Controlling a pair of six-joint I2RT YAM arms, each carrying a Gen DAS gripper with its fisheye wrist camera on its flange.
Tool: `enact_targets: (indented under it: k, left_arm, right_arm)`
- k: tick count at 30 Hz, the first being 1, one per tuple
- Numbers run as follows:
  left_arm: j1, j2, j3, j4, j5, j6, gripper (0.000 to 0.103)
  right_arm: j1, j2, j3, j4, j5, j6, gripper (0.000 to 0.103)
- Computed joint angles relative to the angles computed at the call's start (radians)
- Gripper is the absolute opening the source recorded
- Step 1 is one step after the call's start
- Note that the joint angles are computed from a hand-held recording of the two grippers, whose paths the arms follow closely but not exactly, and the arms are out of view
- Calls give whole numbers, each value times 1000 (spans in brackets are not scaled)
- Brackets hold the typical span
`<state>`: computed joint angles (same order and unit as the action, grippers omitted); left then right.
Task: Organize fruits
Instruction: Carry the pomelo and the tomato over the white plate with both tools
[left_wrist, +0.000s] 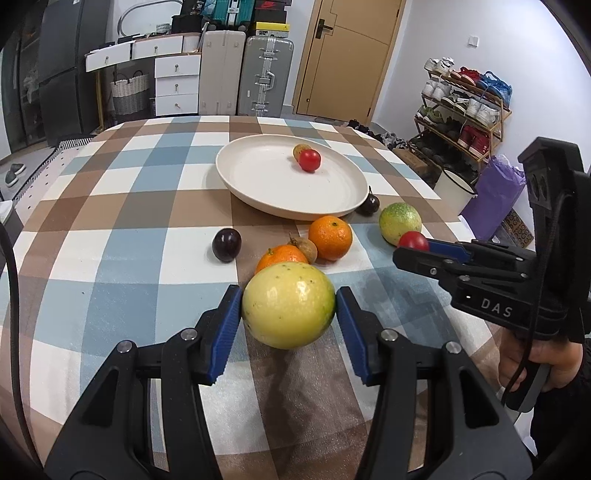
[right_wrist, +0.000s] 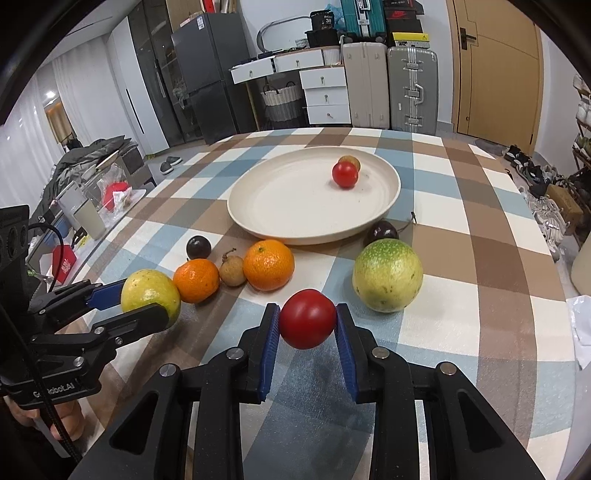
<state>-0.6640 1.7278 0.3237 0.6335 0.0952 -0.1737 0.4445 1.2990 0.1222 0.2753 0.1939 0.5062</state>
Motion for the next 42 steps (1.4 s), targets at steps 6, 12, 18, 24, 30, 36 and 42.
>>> enact_targets:
  k: [6, 12, 18, 24, 30, 36, 42]
  left_arm:
    - [13, -15, 37, -41, -10, 7, 49]
    - [35, -23, 65, -60, -5, 11, 49]
    - [49, -14, 115, -95, -14, 19, 49]
    - [49, -7, 176, -137, -35, 30, 49]
    - [35, 20, 246, -174, -58, 40, 49]
    - [27, 55, 317, -203, -73, 54, 49]
    - [29, 99, 394, -234, -77, 67, 49]
  right_arm:
    - [-32, -79, -10, -28, -16, -21, 30]
    - [-32, -131, 7, -69, -14, -39, 30]
    - [-54, -154, 26, -83, -27, -72, 30]
    - [-112, -122, 49, -54, -74, -117, 30]
    - [-167, -92, 76, -33, -112, -154, 30]
    - [-220, -27, 120, -10, -151, -183, 30]
    - [-254, 39, 166, 11, -181, -204, 30]
